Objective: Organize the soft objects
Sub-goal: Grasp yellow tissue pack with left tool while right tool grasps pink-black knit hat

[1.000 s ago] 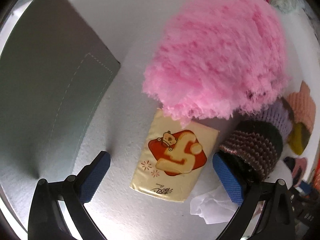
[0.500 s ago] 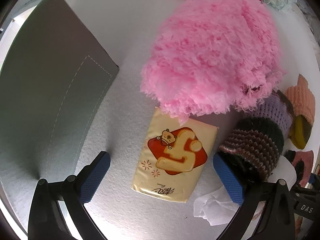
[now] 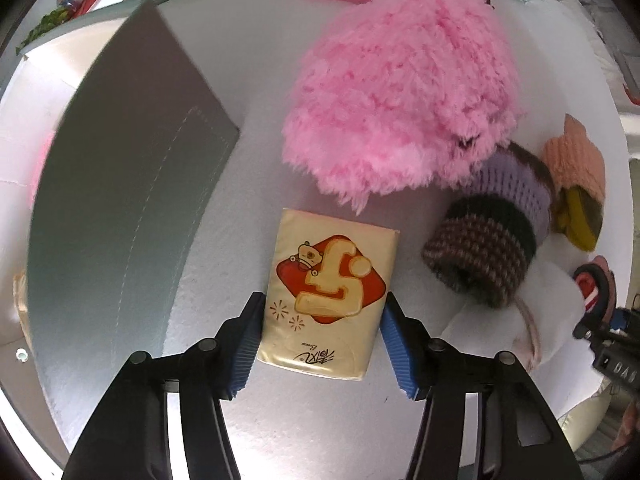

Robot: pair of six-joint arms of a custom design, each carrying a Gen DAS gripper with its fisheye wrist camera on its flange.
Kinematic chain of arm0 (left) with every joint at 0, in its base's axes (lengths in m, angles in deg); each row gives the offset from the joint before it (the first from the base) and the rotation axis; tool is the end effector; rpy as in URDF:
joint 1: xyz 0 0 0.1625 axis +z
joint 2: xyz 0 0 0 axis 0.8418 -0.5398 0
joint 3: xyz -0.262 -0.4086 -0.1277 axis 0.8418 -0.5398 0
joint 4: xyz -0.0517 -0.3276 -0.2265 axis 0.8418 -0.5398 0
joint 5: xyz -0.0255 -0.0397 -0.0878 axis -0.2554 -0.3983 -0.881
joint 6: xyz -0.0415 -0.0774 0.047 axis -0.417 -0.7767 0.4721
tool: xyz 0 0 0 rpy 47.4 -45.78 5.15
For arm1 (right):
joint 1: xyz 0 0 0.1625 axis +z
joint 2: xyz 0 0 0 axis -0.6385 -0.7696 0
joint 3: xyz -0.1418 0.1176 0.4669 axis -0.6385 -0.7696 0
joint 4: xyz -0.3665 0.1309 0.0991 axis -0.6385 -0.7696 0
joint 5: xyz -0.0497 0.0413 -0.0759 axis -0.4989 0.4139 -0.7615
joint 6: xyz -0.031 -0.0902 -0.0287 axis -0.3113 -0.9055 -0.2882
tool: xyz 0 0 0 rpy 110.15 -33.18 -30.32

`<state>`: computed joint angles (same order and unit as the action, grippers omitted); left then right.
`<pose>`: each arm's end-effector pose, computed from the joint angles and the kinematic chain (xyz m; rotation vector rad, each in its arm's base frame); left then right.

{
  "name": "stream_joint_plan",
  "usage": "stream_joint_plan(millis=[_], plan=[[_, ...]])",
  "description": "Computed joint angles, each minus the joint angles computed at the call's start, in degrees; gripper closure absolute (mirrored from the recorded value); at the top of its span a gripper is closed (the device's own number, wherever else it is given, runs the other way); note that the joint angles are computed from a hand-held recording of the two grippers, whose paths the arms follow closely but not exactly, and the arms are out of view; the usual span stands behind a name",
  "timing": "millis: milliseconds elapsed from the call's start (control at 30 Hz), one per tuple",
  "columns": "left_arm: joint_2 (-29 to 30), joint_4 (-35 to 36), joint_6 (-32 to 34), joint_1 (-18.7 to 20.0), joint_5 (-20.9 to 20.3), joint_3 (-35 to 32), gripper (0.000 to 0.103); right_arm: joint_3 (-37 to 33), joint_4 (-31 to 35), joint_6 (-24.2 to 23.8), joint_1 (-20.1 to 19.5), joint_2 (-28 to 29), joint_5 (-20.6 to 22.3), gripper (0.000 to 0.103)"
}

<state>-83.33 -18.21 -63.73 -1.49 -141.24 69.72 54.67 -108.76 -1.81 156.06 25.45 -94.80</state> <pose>-0.1668 -0.5844 0.3605 0.7476 2.2669 0.3311 0.3353 -0.4923 0.0465 -0.8185 -2.3718 0.2154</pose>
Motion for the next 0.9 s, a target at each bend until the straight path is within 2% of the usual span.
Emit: stream_joint_plan(millis=[267, 533, 733, 867, 900], plan=[[-3.7, 1.4, 2.9, -1.7, -1.8, 1.4, 0.048, 0.4, -2.0, 0.5, 1.5, -0.3, 1.1, 0.055], [-8.3, 2.6, 4.7, -3.6, -4.6, 3.8, 0.048, -1.7, -1.2, 4.3, 4.5, 1.3, 3.1, 0.055], [-9.5, 3.9, 4.2, -2.5, -6.4, 2.4, 0.048, -3.4, 0.5, 6.9, 6.2, 1.9, 4.3, 0.055], [-9.3, 1.9, 4.2, -2.4, -5.8, 2.9, 0.047, -3.9, 1.2, 8.8, 7.9, 2.5, 4.7, 0.055], [-8.9, 1.6, 4.0, -2.2, -5.4, 3.0, 0.044, -4.2, 1.4, 9.3, 8.2, 2.6, 4.7, 0.055]])
